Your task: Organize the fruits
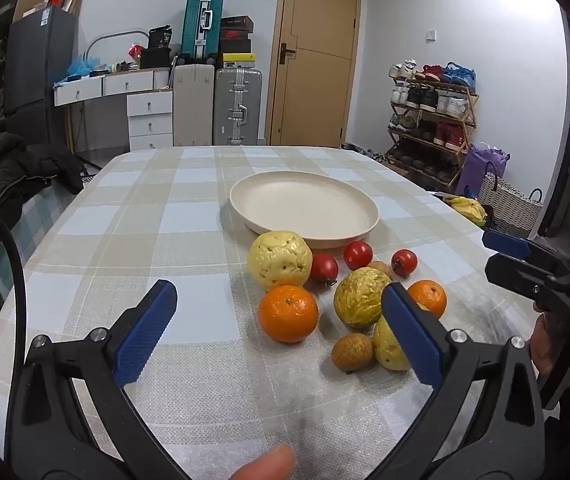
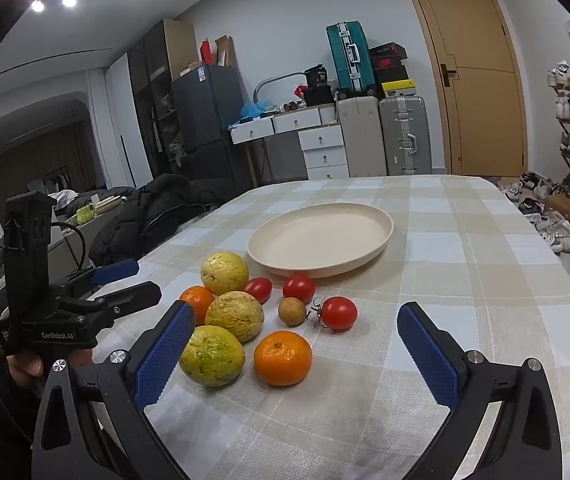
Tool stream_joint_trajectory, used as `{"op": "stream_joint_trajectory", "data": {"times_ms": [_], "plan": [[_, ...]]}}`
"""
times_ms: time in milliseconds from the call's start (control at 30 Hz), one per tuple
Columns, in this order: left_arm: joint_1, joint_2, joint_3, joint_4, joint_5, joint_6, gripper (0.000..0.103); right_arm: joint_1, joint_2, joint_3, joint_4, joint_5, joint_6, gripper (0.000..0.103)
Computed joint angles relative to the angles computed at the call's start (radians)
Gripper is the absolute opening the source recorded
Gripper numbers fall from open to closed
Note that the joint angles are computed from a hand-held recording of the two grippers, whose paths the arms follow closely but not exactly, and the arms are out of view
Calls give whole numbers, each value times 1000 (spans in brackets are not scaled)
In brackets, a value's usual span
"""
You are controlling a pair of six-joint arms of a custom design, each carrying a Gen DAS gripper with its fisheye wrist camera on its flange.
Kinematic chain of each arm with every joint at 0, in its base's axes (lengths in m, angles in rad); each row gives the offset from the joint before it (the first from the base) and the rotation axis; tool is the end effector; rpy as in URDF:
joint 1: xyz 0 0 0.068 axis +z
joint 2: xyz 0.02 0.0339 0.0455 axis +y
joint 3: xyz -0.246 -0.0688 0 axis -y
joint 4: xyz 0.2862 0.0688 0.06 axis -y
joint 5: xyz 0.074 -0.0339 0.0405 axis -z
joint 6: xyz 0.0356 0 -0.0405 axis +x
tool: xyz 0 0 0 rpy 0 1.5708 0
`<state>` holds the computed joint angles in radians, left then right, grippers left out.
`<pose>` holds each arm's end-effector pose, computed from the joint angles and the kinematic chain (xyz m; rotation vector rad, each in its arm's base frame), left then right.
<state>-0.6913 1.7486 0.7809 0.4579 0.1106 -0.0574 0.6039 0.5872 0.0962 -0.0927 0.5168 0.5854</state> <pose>0.2831 -0.2394 0.1006 0.7285 1.9993 -0.5658 0.1610 0.0897 0.1099 0.2731 2.0568 0.1693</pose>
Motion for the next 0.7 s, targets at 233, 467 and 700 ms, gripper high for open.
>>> {"op": "stream_joint_trajectory", "data": {"times_ms": [233, 467, 700], "plan": [[1, -4, -16, 35, -3, -3, 102, -74, -62, -19, -20, -81, 16, 103], [0, -4, -11, 22, -4, -1, 102, -61, -53, -19, -14, -64, 5, 103], [-1, -14, -34, 34, -5, 5, 102, -61, -57, -20, -17, -67, 6, 103]]}}
